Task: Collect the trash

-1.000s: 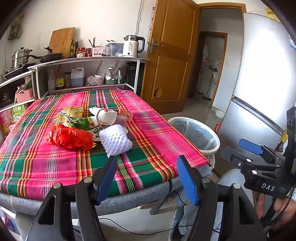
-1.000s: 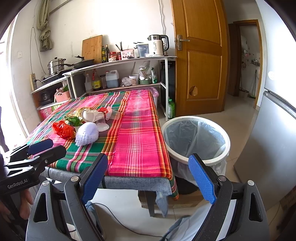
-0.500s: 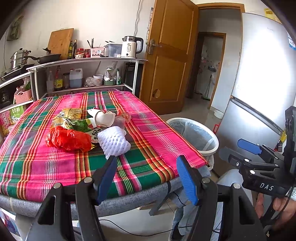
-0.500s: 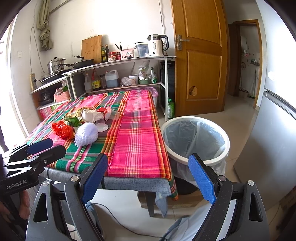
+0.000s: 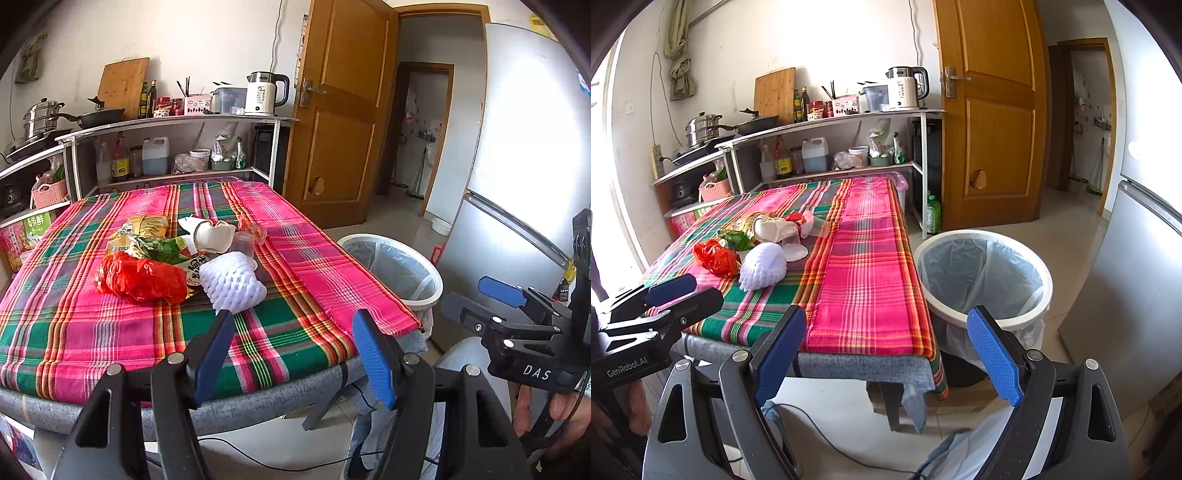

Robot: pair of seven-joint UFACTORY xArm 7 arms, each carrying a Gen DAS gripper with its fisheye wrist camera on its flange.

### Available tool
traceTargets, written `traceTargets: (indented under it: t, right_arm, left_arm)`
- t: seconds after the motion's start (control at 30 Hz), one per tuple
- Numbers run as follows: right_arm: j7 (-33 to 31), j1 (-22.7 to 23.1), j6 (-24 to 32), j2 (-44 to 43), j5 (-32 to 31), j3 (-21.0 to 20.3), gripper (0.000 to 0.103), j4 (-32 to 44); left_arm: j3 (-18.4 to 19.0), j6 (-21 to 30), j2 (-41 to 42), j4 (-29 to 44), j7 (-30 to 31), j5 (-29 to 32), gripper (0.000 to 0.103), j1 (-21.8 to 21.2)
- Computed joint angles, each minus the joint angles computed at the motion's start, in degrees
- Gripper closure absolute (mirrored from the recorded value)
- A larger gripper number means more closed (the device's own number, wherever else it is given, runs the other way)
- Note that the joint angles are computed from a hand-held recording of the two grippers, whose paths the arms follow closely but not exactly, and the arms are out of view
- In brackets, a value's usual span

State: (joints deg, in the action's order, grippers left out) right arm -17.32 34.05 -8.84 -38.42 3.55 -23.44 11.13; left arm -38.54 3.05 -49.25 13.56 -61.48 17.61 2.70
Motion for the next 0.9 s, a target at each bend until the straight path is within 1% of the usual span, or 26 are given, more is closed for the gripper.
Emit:
traceTargets:
  t: [0.37, 0.5, 0.6, 0.67, 0.77, 0.87, 0.9]
  right_arm:
    - [0.06, 1.94, -0.71, 0.59, -0.60, -2.12, 0.014, 0.40]
    - [-0.72, 4.15, -0.13, 1.45, -0.75, -3.94, 0.014, 1.36]
    - [-1.68, 6.99, 0.52, 2.54, -0.48, -5.75, 0.014, 2.50]
    - [-2.46, 9.12, 0.85, 3.29, -0.13, -6.99, 0.014, 3.28]
    - [-4.04, 12.91, 0.95, 4.84, 0.41, -9.17, 0.014, 4.56]
    - [-5.38, 17.35, 1.49, 6.77, 1.29, -11.49, 0.014, 6.66]
    - [-5.86, 19.45, 1.72, 7.66, 1.70, -12.68, 0.014, 7.61]
  left_arm:
    - [0.09, -0.97, 0.39, -0.31, 0.14, -0.01, 0.035, 0.41]
    - [0.02, -1.30, 0.80, -0.23, 0.68, 0.07, 0.035, 1.08]
    - [0.87, -1.85, 1.73, -0.38, 1.60, -0.03, 0.035, 1.31]
    - [0.79, -1.90, 1.73, -0.54, 1.93, -0.06, 0.035, 2.22]
    - [2.27, -1.59, 1.82, -1.10, 2.82, -0.37, 0.035, 2.54]
    - [3.31, -0.66, 0.95, -1.75, 3.30, -0.60, 0.035, 3.65]
    - [3.60, -0.62, 0.59, -2.08, 3.41, -0.60, 0.035, 3.97]
